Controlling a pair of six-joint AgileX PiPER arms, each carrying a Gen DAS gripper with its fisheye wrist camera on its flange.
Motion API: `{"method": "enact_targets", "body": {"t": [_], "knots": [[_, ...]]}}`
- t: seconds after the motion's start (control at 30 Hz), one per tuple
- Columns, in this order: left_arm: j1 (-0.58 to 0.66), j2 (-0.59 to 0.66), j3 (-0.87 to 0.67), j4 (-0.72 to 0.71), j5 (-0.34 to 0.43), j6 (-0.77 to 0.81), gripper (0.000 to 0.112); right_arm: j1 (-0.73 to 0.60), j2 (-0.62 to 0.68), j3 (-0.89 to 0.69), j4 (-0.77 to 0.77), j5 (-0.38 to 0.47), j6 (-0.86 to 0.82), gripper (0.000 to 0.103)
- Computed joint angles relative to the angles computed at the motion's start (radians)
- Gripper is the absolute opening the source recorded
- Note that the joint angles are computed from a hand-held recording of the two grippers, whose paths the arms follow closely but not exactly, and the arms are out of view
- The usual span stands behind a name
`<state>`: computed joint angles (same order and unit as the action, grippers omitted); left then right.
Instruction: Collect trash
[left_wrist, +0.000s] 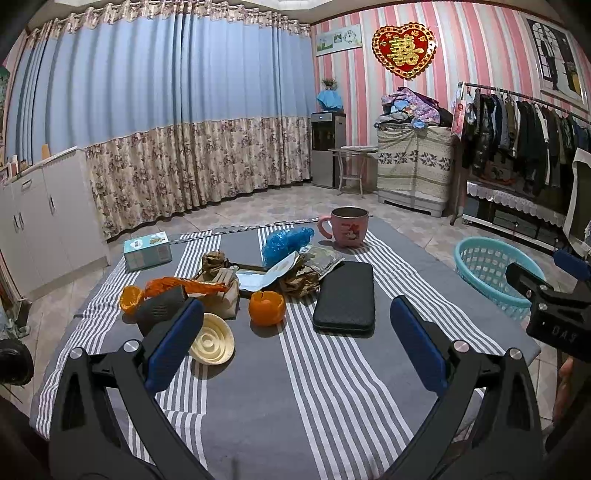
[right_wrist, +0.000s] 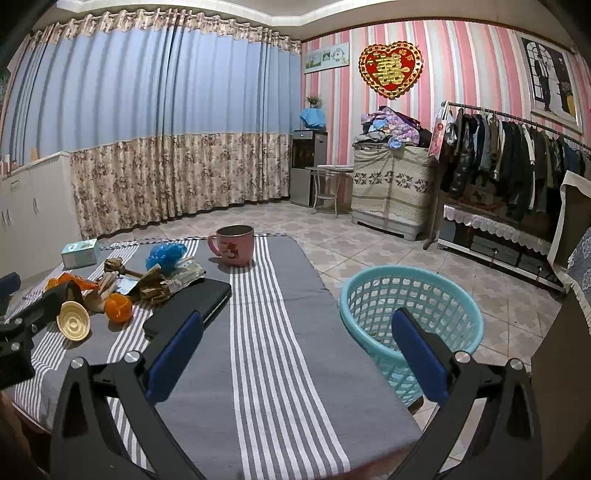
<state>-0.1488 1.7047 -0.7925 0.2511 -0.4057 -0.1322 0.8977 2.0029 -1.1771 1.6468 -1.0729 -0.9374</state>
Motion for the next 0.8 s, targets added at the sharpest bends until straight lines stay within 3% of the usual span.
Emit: {"method": "enact_targets", "body": {"t": [0.8], "knots": [[0.019, 0.0, -0.008, 0.014, 0.007, -0.014, 0.098, -0.001, 0.014, -0.009, -0.006, 0.003, 0.008, 0.099]]}}
